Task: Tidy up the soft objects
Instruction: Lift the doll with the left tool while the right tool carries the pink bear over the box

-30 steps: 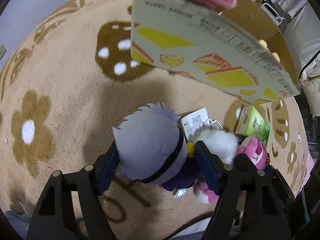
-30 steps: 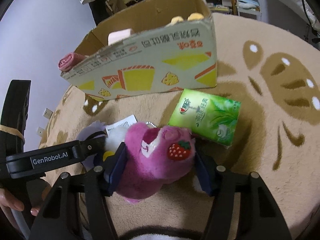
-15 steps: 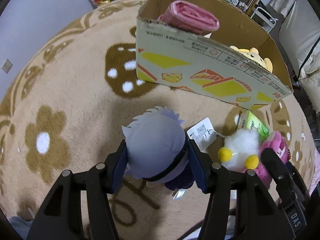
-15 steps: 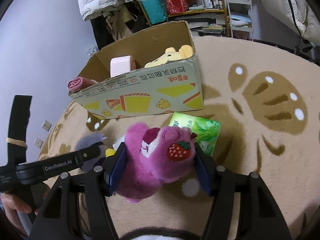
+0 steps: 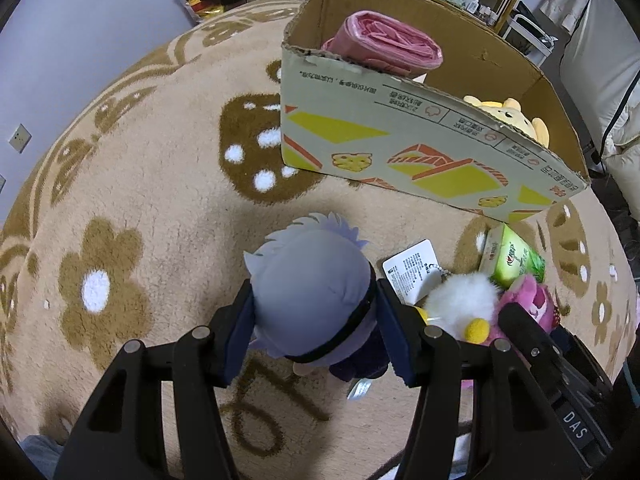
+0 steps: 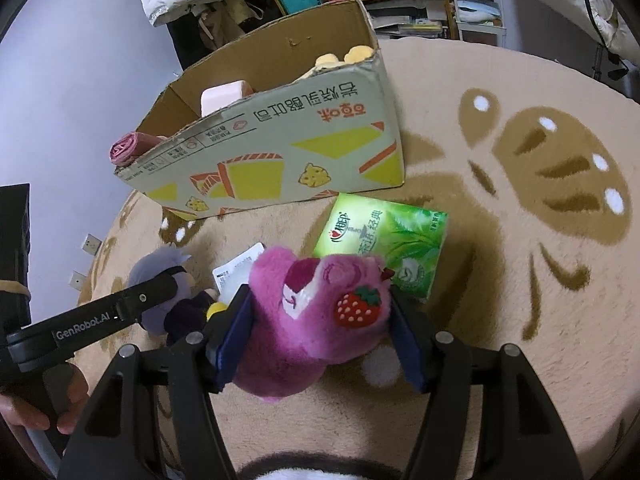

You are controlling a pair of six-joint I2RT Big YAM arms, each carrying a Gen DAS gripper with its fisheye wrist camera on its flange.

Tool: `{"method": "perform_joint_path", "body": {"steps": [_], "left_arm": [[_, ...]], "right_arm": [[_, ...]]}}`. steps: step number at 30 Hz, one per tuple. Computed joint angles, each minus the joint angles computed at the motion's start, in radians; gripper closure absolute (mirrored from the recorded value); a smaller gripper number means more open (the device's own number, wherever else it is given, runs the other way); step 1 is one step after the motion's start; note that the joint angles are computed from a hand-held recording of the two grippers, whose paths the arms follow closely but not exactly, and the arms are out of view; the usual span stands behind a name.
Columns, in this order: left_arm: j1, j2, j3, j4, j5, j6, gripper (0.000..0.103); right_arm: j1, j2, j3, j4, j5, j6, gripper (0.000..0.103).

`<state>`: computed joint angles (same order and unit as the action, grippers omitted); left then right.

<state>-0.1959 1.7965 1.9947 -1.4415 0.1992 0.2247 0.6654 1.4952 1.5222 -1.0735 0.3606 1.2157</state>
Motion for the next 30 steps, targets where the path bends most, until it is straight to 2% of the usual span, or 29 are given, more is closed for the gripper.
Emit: {"method": "perform_joint_path", "body": {"steps": [9,17,22,26,30], "left_arm": [[-0.012,-0.032,-0.038,0.063,-0.04,0.039,0.046],[-0.013,-0.055,-0.051,0.127,-0.063,0.044,0.047],[-0.01,-0.07,-0.047,0.162,-0.038,0.052,0.047],[-0.011,-0.102,-0.058,0.213,0.001,0.072,0.047],[-0.023,-0.139,-0.077,0.27,0.009,0.105,0.047]], "right_arm": [[0.013,-0.007,0.012,-0.008,0.055,-0.006,0.035],[0.036,-0.013,0.057,-0.069,0.205,-0.024,0.036],[0.049,-0.03,0.069,-0.069,0.299,-0.036,0.036],[0.059,-0.044,0.076,-0.059,0.361,-0.045,0.036],[0.071,-0.05,0.093,-0.056,0.429,-0.072,0.036]]}}
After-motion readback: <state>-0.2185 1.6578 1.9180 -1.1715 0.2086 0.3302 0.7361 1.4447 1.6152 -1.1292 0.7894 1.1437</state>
